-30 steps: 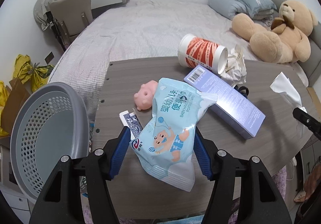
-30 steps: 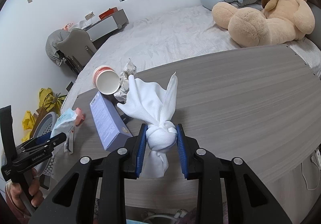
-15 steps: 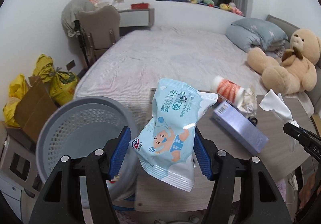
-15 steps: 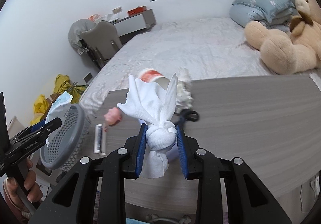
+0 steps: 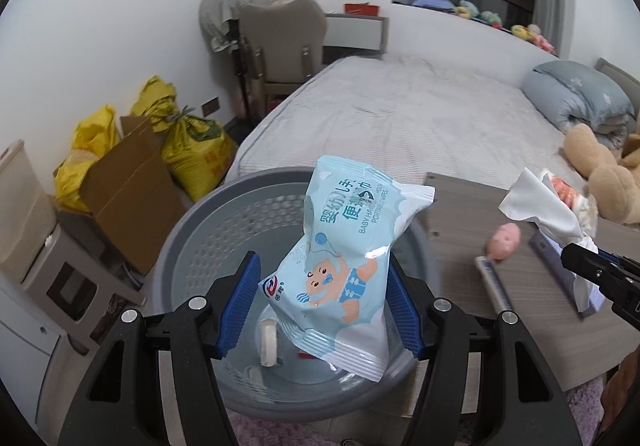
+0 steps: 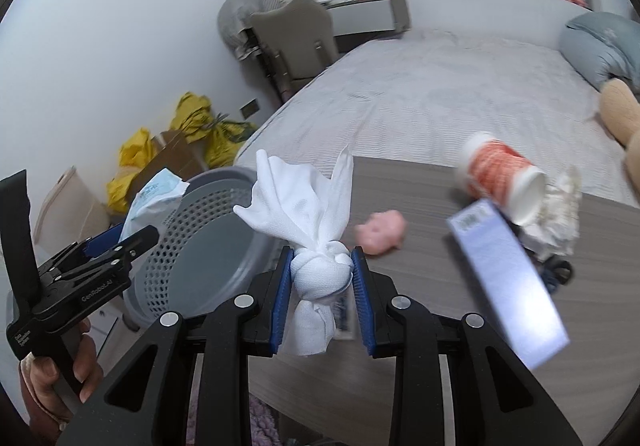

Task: Collect trash
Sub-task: 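Carry the cloth and wipe pack over the basket and release both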

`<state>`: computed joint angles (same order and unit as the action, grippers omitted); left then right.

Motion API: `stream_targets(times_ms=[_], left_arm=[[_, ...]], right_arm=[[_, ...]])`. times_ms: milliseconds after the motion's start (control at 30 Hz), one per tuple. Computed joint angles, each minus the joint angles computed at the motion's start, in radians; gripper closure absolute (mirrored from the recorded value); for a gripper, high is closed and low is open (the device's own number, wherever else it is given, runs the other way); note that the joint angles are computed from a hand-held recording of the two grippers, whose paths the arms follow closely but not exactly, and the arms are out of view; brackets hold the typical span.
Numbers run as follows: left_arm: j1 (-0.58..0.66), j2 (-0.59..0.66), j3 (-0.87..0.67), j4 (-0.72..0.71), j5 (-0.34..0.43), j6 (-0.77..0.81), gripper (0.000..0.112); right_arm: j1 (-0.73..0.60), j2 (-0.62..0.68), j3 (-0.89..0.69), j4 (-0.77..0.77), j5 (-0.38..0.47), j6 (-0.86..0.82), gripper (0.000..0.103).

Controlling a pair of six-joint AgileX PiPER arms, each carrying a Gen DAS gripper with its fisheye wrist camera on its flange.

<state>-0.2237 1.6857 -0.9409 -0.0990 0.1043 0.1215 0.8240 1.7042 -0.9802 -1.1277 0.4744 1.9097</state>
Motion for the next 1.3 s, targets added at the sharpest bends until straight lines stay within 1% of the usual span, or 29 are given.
stream_targets(times_ms=[33, 100, 233, 300, 367, 500, 567, 667, 733, 833, 900, 967, 1033, 1067, 1100, 1167, 1300], left_arm=[[0.013, 0.011, -0.007, -0.022, 0.002, 0.021, 0.052], [0.037, 0.031, -0.023, 0.041, 0.011, -0.042, 0.052], [0.084, 0.063, -0.041, 0.107, 0.016, -0.1, 0.052], [0.101, 0.081, -0.058, 0.111, 0.024, -0.101, 0.052], [0.12, 0.096, -0.069, 0.076, 0.031, -0.066, 0.052], [0.153, 0.117, -0.084, 0.017, 0.04, 0.002, 0.052], [0.169, 0.129, -0.099, -0.053, 0.054, 0.073, 0.052], [0.181, 0.137, -0.115, -0.07, 0.059, 0.094, 0.052], [0.181, 0.14, -0.12, -0.053, 0.063, 0.077, 0.051], [0.186, 0.147, -0.128, -0.099, 0.063, 0.123, 0.05], [0.181, 0.147, -0.127, -0.064, 0.064, 0.085, 0.05], [0.18, 0.152, -0.133, -0.04, 0.069, 0.058, 0.047], [0.178, 0.156, -0.137, 0.013, 0.072, 0.004, 0.039], [0.178, 0.156, -0.138, 0.038, 0.071, -0.021, 0.038], [0.179, 0.156, -0.137, 0.052, 0.069, -0.037, 0.035], [0.179, 0.157, -0.139, 0.086, 0.072, -0.073, 0.032], [0.177, 0.152, -0.131, 0.168, 0.067, -0.159, 0.031]], right_arm=[[-0.001, 0.028, -0.036, 0.025, -0.007, -0.041, 0.075], [-0.009, 0.082, -0.113, 0.092, -0.027, -0.141, 0.075], [-0.028, 0.189, -0.264, 0.244, -0.064, -0.348, 0.075], [-0.033, 0.234, -0.331, 0.321, -0.069, -0.445, 0.075], [-0.038, 0.278, -0.394, 0.405, -0.071, -0.548, 0.075], [-0.035, 0.359, -0.521, 0.538, -0.044, -0.715, 0.074], [-0.035, 0.387, -0.561, 0.575, -0.034, -0.765, 0.074], [-0.044, 0.427, -0.616, 0.647, -0.022, -0.841, 0.074], [-0.048, 0.456, -0.658, 0.684, -0.008, -0.88, 0.074], [-0.048, 0.478, -0.691, 0.688, 0.004, -0.893, 0.074], [-0.047, 0.487, -0.706, 0.689, 0.01, -0.894, 0.074], [-0.048, 0.489, -0.708, 0.685, 0.011, -0.889, 0.074], [-0.051, 0.491, -0.714, 0.69, 0.011, -0.893, 0.069], [-0.052, 0.489, -0.711, 0.682, 0.009, -0.884, 0.06], [-0.049, 0.486, -0.704, 0.663, 0.007, -0.864, 0.055], [-0.049, 0.485, -0.704, 0.648, 0.011, -0.854, 0.054], [-0.05, 0.481, -0.691, 0.636, 0.007, -0.837, 0.054]])
